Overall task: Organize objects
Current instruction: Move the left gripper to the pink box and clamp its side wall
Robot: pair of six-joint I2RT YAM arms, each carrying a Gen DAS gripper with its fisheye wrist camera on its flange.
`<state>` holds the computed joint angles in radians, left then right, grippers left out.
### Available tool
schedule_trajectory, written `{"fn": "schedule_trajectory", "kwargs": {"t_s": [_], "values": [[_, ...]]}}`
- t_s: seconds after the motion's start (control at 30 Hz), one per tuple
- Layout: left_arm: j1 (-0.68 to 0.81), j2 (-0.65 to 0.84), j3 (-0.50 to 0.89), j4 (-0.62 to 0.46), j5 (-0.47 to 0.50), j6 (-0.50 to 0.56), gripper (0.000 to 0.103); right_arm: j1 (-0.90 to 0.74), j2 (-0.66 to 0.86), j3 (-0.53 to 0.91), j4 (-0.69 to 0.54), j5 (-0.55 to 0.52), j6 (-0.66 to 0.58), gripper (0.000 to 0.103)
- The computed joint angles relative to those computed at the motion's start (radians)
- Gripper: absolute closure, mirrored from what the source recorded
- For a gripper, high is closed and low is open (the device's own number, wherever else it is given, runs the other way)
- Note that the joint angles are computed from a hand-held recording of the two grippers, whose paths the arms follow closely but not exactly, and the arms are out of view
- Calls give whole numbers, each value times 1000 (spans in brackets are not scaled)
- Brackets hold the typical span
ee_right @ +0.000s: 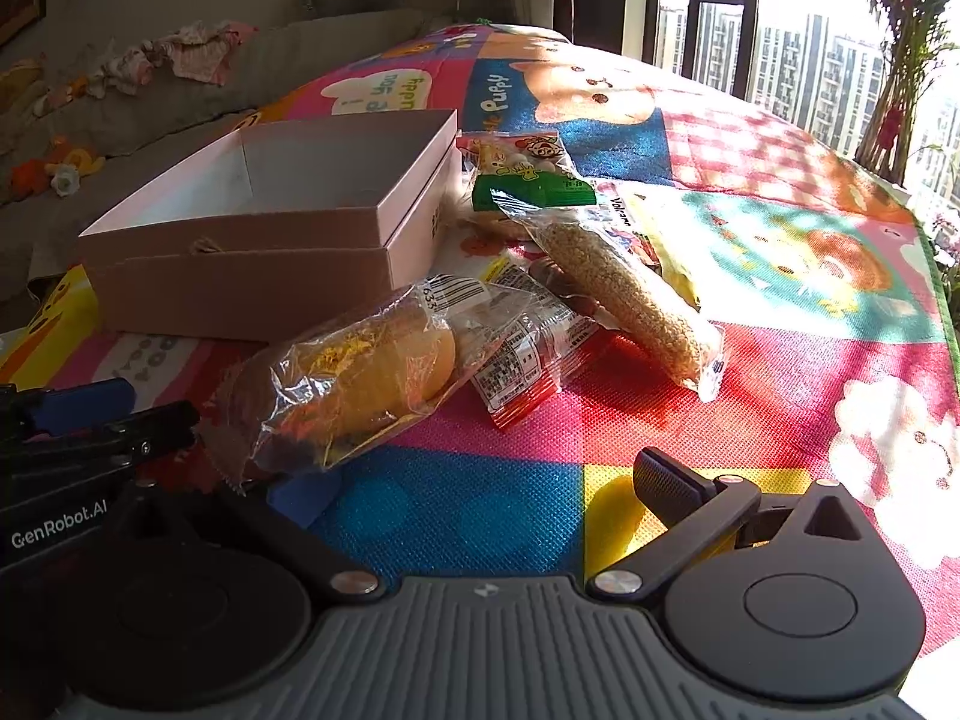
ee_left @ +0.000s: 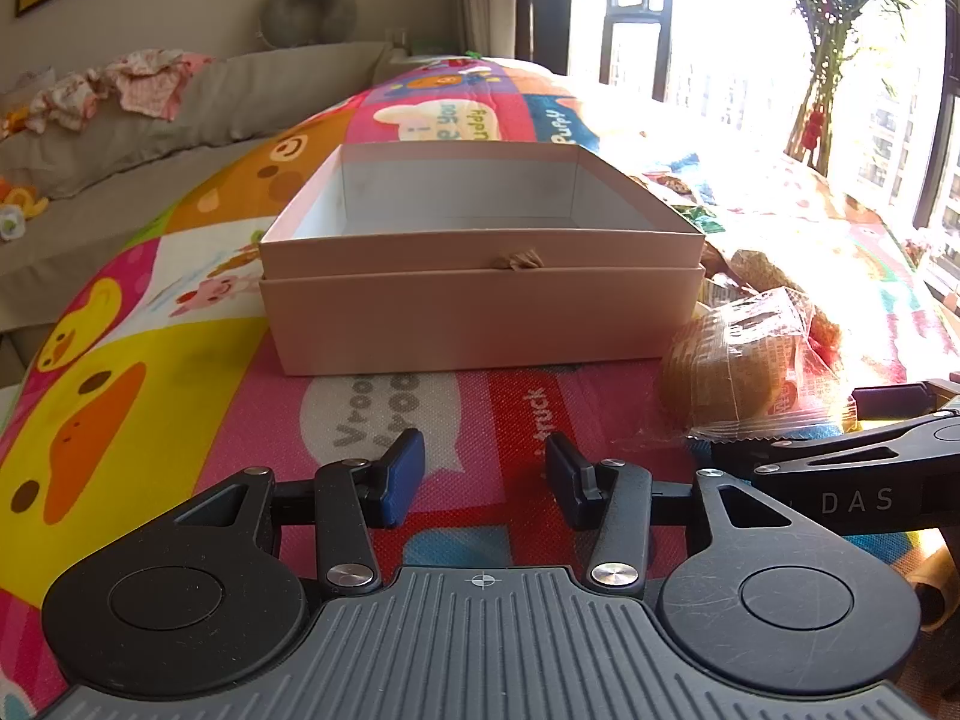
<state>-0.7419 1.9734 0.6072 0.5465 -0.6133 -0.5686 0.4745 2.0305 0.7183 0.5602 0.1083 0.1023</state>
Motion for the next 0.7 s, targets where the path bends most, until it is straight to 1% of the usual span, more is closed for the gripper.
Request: {"fn": "schedule_trajectory", "kwargs": {"t_s": [0.17,0.37,0.5,0.57,0.63,0.7], "values": [[9,7,6,6,6,7,53,3,-5,27,-59,5,6,0],[1,-3,-4,5,4,-3,53,0,-10,38,-86,-2,-3,0],[2,-6,-7,9,7,-8,53,-10,-31,12,-79,-36,-21,0],[10,-18,-20,17,19,-14,57,-11,-49,-7,-83,-51,-33,0],[20,-34,-17,-8,34,-5,58,-10,-77,-47,-68,-56,-36,0],[34,-74,-14,-60,70,-13,58,-11,-128,-107,-33,-57,-52,0]]}}
